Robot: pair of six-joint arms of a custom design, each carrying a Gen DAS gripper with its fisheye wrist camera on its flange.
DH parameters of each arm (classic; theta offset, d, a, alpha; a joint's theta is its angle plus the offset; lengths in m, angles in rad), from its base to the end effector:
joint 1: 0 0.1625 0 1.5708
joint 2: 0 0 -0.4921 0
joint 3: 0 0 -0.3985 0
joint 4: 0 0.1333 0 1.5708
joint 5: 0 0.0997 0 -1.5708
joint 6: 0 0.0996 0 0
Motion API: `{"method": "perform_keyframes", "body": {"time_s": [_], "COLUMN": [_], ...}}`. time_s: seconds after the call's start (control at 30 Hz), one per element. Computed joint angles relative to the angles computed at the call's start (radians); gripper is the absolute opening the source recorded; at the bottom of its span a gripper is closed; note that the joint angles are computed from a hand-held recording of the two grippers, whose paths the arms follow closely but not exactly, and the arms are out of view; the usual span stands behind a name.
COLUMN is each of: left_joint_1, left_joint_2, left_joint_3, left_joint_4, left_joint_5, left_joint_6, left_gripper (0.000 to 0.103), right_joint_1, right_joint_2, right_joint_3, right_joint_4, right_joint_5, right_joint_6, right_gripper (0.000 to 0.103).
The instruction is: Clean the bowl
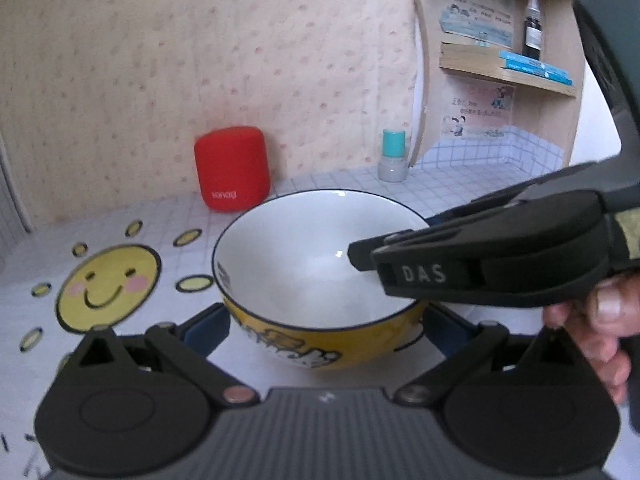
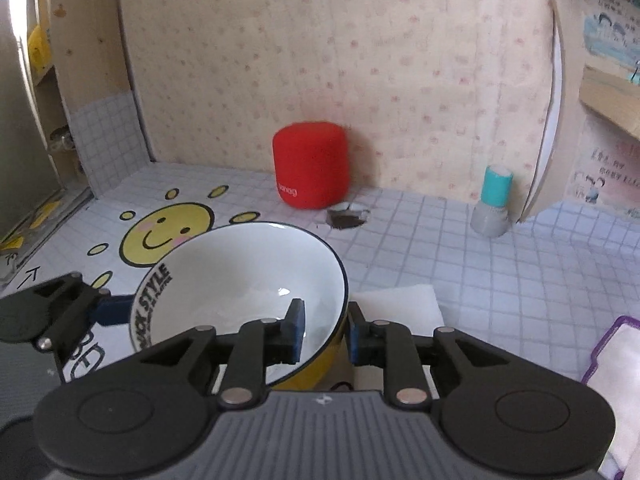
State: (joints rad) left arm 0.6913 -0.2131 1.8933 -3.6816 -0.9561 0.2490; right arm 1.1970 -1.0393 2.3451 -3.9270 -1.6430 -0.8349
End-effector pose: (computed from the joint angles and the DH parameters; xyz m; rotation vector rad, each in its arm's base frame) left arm -0.3114 -0.5053 -0.1619 1.2276 2.2743 -0.7898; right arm -0.0614 -0.5018 0.2392 0.4753 -2.2339 1.0420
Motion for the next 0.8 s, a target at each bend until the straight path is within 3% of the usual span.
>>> {"method": "perform_keyframes", "body": {"time_s": [0.03, 0.13, 0.6, 0.7, 0.8], "left_joint_1": [-0.006, -0.021, -0.048, -0.043, -0.040], "left_joint_2": [0.003, 0.009, -0.010, -0.022, -0.032], "left_joint_3": [0.003, 0.017, 0.077, 0.087, 0.093], "left_joint_4": [-0.011, -0.052, -0.152, -0.169, -0.181], "left_joint_5": [0.013, 0.040, 0.069, 0.054, 0.048], "left_joint_6": [0.011, 0.040, -0.007, 0.003, 0.026], "left_gripper": [0.103, 0.103, 0.103, 0.103, 0.103], "right_joint_1": [-0.001, -0.004, -0.042, -0.069, -0.074], "right_joint_2": [-0.001, 0.002, -0.018, -0.026, -0.003], "right_joint_3": [0.005, 0.021, 0.101, 0.120, 0.134], "right_joint_4": [-0.007, -0.051, -0.191, -0.215, -0.311], "right_joint_5": [0.004, 0.007, 0.098, 0.156, 0.137], "right_joint_6": [-0.007, -0.020, -0.037, -0.028, -0.032], "right_gripper": [0.026, 0.051, 0.054, 0.062, 0.064]}}
